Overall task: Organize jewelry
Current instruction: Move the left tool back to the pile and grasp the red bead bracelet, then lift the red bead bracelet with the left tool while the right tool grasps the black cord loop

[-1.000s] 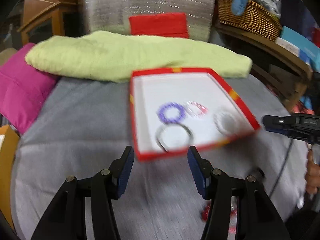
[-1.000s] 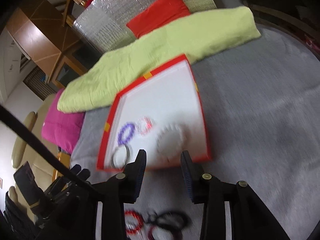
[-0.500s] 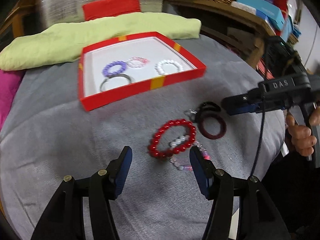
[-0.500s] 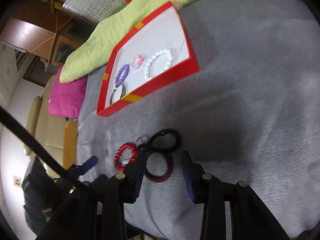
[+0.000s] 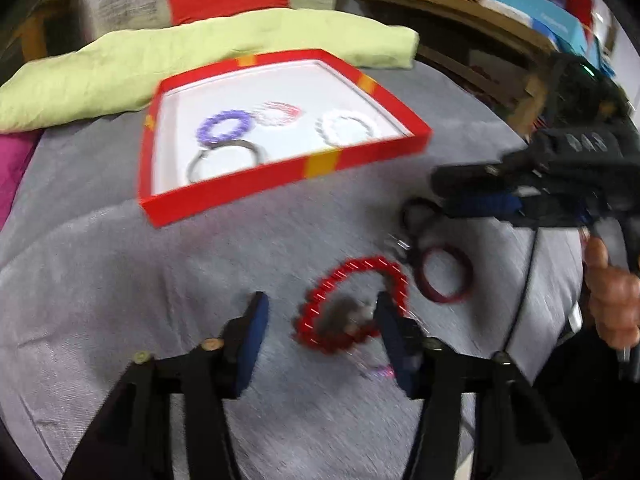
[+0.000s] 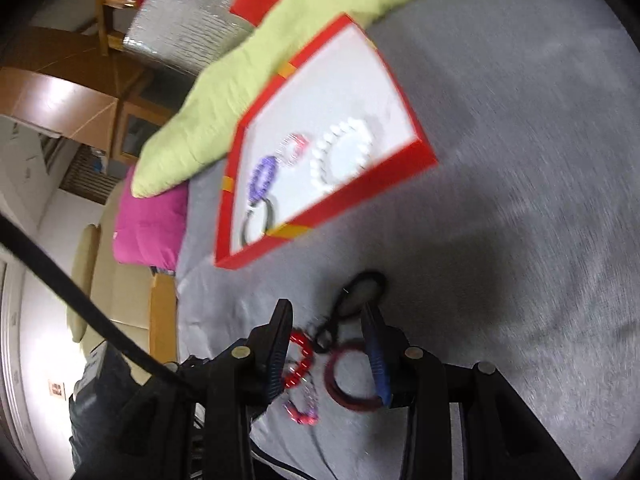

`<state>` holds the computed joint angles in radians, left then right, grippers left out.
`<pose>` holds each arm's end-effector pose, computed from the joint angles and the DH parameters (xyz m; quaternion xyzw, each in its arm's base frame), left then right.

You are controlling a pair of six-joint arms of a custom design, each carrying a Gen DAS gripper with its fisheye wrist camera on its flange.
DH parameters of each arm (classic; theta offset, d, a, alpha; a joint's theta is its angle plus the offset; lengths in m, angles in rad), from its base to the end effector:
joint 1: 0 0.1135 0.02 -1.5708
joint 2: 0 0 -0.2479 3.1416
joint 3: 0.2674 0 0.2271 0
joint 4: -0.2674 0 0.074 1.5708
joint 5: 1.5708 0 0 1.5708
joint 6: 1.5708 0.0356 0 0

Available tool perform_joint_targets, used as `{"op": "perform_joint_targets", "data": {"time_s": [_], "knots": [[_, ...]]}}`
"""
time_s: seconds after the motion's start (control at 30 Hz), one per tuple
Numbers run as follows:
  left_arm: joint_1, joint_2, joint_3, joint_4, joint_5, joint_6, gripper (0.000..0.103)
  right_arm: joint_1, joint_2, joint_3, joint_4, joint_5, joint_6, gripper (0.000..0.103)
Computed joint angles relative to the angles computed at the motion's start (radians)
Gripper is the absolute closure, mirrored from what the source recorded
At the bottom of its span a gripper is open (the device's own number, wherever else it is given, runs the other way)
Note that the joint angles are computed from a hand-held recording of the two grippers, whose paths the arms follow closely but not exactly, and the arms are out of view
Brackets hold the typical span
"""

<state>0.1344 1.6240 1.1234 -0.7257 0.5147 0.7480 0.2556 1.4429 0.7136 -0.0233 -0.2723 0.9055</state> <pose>0.2893 0.0214 0.2097 0.3293 0.8951 -0.1560 0.2570 0.2595 0.0777 0.1841 0.2390 0.8787 0.3203 0.2612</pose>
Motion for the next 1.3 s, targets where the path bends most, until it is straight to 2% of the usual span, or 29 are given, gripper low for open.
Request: {"op": "perform_joint_targets", "data": {"time_s": [0.03, 0.1, 0.23, 0.43, 0.5, 0.53, 0.6, 0.77, 0.93, 0.97, 1.0, 1.07, 1.1, 1.13, 1.23, 1.3], "knots": [[0.006, 0.02, 0.02, -0.002, -0.002, -0.017, 0.067, 0.001, 0.002, 0.002, -0.005, 0.006, 0.002, 0.065], [0.016, 0.038, 0.041, -0.002, -0.006, -0.038, 0.074, 0.001, 0.011, 0.017, -0.045, 0.019, -0.004, 0.065], [0.028, 0.041, 0.06, -0.027, 0.005, -0.025, 0.074, -0.002, 0.028, 0.03, -0.071, 0.015, -0.003, 0.065], [0.049, 0.012, 0.056, -0.095, 0.041, 0.095, 0.073, 0.027, 0.004, 0.032, -0.074, 0.059, 0.001, 0.065], [0.054, 0.013, 0.066, -0.128, 0.06, 0.128, 0.068, 0.028, -0.014, 0.033, -0.095, 0.078, -0.004, 0.065], [0.059, 0.011, 0.068, -0.142, 0.071, 0.147, 0.058, 0.026, -0.013, 0.039, -0.112, 0.086, -0.004, 0.065], [0.062, -0.004, 0.057, -0.154, 0.084, 0.177, 0.047, 0.014, -0.002, 0.037, -0.112, 0.07, 0.009, 0.065], [0.036, -0.017, 0.035, -0.17, 0.077, 0.219, 0.046, 0.012, 0.042, 0.04, -0.083, 0.025, 0.04, 0.065], [-0.009, -0.017, -0.008, -0.088, 0.011, 0.164, 0.046, 0.058, 0.116, 0.093, -0.068, 0.044, 0.047, 0.065], [-0.014, -0.011, -0.008, -0.081, 0.007, 0.156, 0.046, 0.068, 0.13, 0.106, -0.068, 0.059, 0.046, 0.066], [-0.016, -0.004, -0.008, -0.072, 0.005, 0.146, 0.047, 0.075, 0.14, 0.118, -0.073, 0.075, 0.043, 0.075], [-0.02, 0.012, 0.002, -0.066, 0.005, 0.138, 0.06, 0.092, 0.162, 0.147, -0.095, 0.117, 0.025, 0.088], [-0.02, 0.019, 0.006, -0.065, 0.005, 0.135, 0.075, 0.1, 0.168, 0.157, -0.106, 0.139, 0.018, 0.092], [-0.016, 0.026, 0.014, -0.067, 0.008, 0.132, 0.084, 0.108, 0.162, 0.16, -0.113, 0.167, 0.01, 0.093], [0.007, 0.032, 0.032, -0.064, 0.037, 0.125, 0.093, 0.128, 0.12, 0.15, -0.116, 0.23, -0.027, 0.095], [0.018, 0.039, 0.047, -0.063, 0.052, 0.111, 0.093, 0.125, 0.091, 0.132, -0.106, 0.244, -0.035, 0.095]]}}
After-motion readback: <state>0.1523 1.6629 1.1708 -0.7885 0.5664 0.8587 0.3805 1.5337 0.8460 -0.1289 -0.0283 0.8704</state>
